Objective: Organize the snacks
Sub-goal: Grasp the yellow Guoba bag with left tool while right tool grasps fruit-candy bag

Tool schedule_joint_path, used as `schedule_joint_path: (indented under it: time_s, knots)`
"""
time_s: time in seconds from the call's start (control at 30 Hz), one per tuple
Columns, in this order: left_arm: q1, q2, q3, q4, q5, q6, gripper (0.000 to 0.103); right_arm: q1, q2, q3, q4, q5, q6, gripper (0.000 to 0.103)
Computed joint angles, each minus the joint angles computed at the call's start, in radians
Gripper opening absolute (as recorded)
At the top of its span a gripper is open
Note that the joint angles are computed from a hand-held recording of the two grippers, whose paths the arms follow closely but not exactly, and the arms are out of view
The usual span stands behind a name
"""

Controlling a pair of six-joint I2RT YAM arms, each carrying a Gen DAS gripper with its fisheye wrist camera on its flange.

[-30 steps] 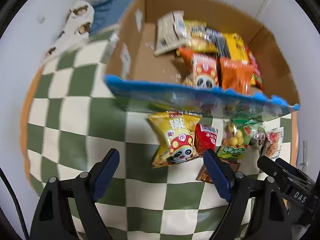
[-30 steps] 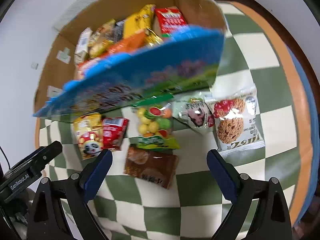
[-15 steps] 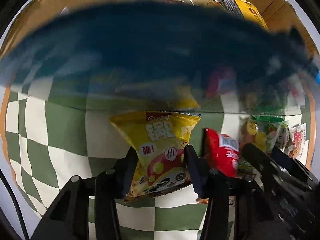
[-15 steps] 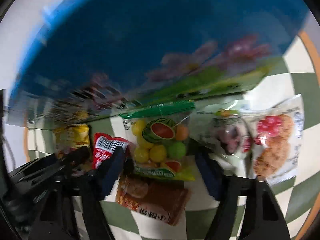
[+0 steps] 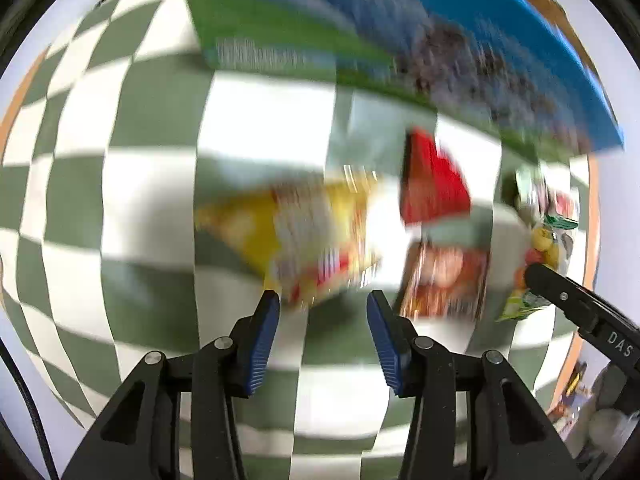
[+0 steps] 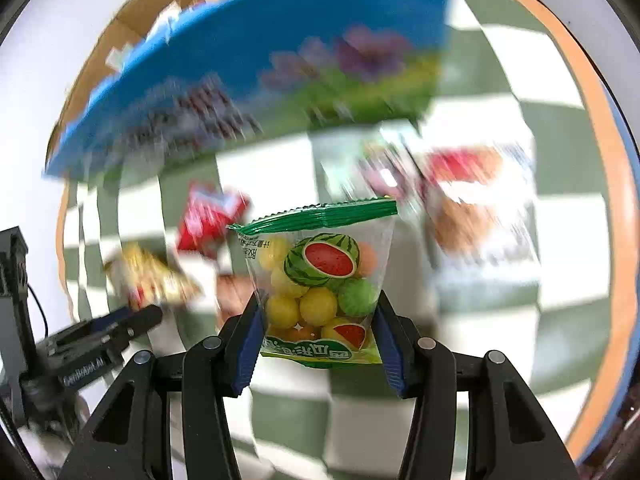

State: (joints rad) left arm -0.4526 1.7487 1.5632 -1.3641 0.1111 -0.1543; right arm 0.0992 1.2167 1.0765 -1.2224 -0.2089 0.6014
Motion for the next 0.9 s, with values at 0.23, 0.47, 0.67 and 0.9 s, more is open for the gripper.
schedule_joint_path:
  time_s: [0.23, 0.47, 0.67, 0.9]
  knots:
    - [-0.004, -0.053, -0.234, 0.077, 0.044, -0.049, 0.043, 0.040, -0.123, -0.226, -0.063, -0.031, 0.052, 0.056]
    - [0.126, -0.137, -0.202, 0.087, 0.200, -0.172, 0.063, 0.055, -0.216, -0.311, -0.021, -0.048, 0.159, 0.075]
    - [0.102, 0.073, 0.056, 0.101, 0.145, -0.260, 0.075, 0.012, -0.200, -0.291, -0.023, -0.033, 0.126, 0.075]
    - [0.060, 0.200, 0.149, 0.119, 0.018, -0.201, 0.051, 0.168, -0.139, -0.261, 0.028, 0.058, 0.246, 0.063]
